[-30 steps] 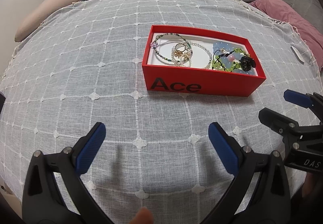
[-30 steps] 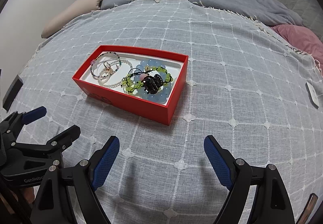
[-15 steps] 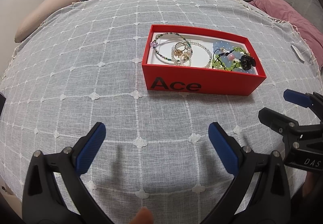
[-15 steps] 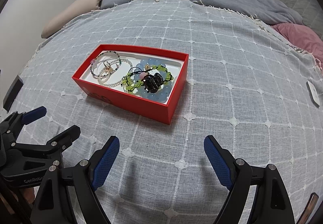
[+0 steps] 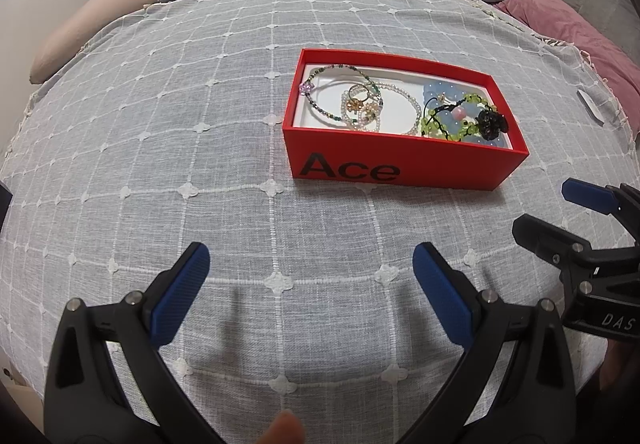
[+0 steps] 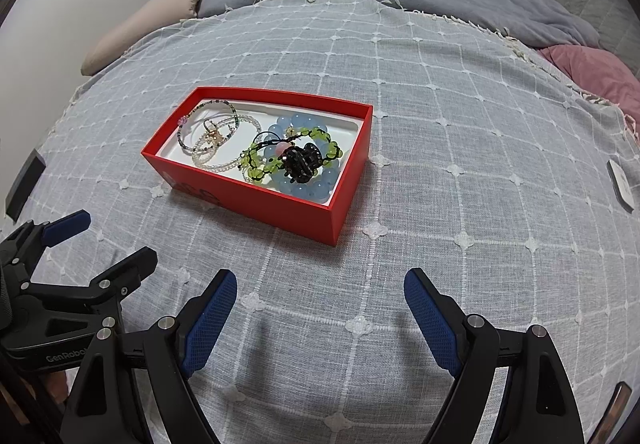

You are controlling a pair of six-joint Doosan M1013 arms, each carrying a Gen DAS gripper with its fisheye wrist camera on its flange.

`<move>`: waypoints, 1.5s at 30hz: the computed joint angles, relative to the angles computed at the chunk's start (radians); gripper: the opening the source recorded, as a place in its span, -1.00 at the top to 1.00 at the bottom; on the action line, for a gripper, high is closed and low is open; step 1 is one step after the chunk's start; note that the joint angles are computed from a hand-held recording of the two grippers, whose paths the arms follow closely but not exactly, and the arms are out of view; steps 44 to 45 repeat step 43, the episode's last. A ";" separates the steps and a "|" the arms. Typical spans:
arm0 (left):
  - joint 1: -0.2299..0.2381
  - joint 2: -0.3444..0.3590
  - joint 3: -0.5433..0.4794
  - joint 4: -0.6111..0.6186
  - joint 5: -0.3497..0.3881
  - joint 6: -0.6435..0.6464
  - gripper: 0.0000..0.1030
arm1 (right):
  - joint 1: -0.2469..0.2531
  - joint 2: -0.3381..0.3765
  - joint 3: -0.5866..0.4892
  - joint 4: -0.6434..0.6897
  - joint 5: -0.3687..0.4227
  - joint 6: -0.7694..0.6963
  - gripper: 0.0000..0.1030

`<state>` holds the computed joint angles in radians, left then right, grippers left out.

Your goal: Organize jewelry

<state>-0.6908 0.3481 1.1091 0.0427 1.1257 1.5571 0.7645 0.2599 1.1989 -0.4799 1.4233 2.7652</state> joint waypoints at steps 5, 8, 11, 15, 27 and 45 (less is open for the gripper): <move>0.000 -0.001 0.001 0.001 -0.001 -0.001 -0.96 | 0.001 -0.001 0.003 0.002 -0.001 -0.001 -0.68; 0.000 -0.001 0.001 0.000 -0.001 -0.001 -0.96 | 0.002 -0.001 0.003 0.000 0.000 0.001 -0.68; 0.000 0.000 0.000 0.000 0.000 -0.001 -0.96 | 0.001 -0.001 0.003 0.002 0.000 0.000 -0.69; -0.001 0.000 0.001 -0.001 0.000 0.000 -0.96 | 0.001 -0.001 0.002 0.002 0.000 -0.001 -0.68; 0.004 0.002 0.000 -0.013 0.008 0.009 -0.96 | 0.001 0.001 0.002 0.003 0.002 -0.004 -0.69; 0.011 -0.011 0.022 -0.020 -0.014 -0.010 -0.96 | 0.010 0.020 -0.015 -0.011 0.021 -0.031 -0.69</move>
